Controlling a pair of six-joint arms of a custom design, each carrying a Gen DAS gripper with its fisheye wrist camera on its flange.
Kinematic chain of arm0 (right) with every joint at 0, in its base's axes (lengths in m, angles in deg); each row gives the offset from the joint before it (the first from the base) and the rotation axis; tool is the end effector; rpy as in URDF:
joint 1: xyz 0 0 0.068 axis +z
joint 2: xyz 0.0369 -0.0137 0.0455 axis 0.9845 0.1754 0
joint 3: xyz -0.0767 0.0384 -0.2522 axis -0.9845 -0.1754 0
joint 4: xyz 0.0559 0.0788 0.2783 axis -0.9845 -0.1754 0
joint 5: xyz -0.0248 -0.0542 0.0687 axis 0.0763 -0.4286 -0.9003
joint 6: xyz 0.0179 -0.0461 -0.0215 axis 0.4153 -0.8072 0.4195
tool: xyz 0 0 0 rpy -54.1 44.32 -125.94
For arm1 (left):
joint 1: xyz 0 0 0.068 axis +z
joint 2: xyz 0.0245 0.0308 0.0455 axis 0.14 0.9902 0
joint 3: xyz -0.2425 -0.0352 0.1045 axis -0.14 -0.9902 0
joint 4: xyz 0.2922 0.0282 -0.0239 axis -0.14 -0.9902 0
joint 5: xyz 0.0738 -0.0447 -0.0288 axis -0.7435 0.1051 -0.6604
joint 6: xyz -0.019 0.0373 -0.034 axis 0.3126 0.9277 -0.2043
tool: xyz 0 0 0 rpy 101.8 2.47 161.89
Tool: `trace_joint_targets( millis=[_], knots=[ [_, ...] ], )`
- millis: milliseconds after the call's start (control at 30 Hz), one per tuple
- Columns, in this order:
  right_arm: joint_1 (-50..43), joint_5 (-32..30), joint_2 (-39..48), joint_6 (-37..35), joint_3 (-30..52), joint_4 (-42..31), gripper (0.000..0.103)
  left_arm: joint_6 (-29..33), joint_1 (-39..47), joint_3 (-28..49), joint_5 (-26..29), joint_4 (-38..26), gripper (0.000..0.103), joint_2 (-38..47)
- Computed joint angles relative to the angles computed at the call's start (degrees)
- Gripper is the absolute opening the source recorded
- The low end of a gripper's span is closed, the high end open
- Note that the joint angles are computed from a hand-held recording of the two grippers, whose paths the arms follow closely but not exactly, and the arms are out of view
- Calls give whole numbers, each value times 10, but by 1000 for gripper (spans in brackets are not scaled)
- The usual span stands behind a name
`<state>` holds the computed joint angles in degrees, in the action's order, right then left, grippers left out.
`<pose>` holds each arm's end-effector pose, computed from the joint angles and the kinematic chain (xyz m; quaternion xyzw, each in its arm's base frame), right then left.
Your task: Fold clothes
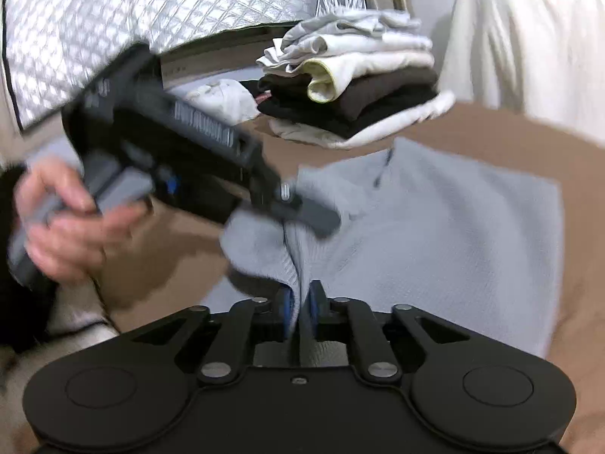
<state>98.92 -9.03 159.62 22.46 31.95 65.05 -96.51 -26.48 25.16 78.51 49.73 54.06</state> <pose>0.3044 0.1207 0.1876 -0.3099 0.8225 0.2244 0.4209 0.2471 -0.1731 0.1553 -0.1449 0.8437 -0.3909 0.3383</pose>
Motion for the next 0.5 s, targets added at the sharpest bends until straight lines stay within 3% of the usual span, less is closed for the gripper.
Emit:
trace_joint_targets(
  millis=[67, 200, 267, 500],
  knots=[
    [12, 56, -39, -8, -43, 28, 72, -22, -3, -8, -1, 46, 16, -6],
    [53, 169, -92, -46, -123, 98, 72, -42, -19, 14, -6, 94, 16, 4],
    [90, 258, -91, -77, -145, 143, 72, -48, -21, 18, -1, 110, 16, 4],
    [81, 413, -66, -71, -138, 132, 71, -49, -19, 19, -27, 57, 16, -21]
  ],
)
